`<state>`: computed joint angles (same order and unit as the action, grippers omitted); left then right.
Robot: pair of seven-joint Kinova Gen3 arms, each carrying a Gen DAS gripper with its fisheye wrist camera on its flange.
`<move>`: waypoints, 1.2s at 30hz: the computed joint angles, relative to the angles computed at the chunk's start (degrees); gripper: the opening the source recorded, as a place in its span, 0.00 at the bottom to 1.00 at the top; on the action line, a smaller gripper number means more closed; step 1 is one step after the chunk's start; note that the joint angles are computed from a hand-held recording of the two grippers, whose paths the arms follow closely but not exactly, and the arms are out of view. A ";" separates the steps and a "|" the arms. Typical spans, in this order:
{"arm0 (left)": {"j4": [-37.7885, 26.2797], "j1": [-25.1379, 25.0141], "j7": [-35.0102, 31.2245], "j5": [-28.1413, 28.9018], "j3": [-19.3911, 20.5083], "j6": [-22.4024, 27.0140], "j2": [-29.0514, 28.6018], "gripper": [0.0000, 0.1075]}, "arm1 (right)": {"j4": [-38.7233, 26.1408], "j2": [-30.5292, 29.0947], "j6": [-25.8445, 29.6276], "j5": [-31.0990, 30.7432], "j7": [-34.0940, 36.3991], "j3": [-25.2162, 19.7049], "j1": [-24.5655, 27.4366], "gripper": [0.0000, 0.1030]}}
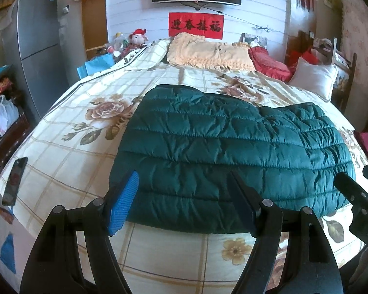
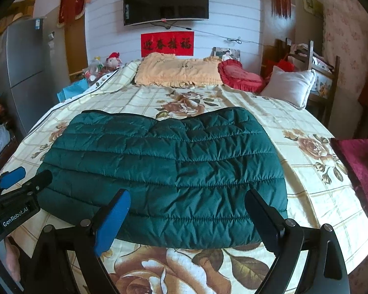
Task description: Fold large clothes
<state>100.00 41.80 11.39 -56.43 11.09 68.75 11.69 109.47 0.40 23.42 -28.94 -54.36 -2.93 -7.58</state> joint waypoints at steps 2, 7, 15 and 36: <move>-0.07 0.00 0.09 -0.08 -0.06 0.27 0.21 0.69 | 0.06 -0.04 0.01 -0.20 -0.11 0.06 0.05 0.90; 0.40 -0.21 0.06 -0.11 -0.11 -0.73 -0.04 0.69 | -0.30 0.38 0.69 -0.47 -0.02 0.13 0.26 0.90; 0.20 -0.54 -0.51 0.23 -0.13 -1.26 0.26 0.69 | -0.40 0.86 0.87 -0.34 -0.31 -0.34 0.47 0.90; 0.89 -0.57 -0.04 -0.25 -0.34 -2.48 0.11 0.69 | -1.35 2.02 1.49 0.49 -1.16 -1.07 1.18 0.90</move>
<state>100.89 41.23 11.36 -56.68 10.75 66.27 11.80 108.12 2.43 24.92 -28.45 -55.53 -4.00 -6.40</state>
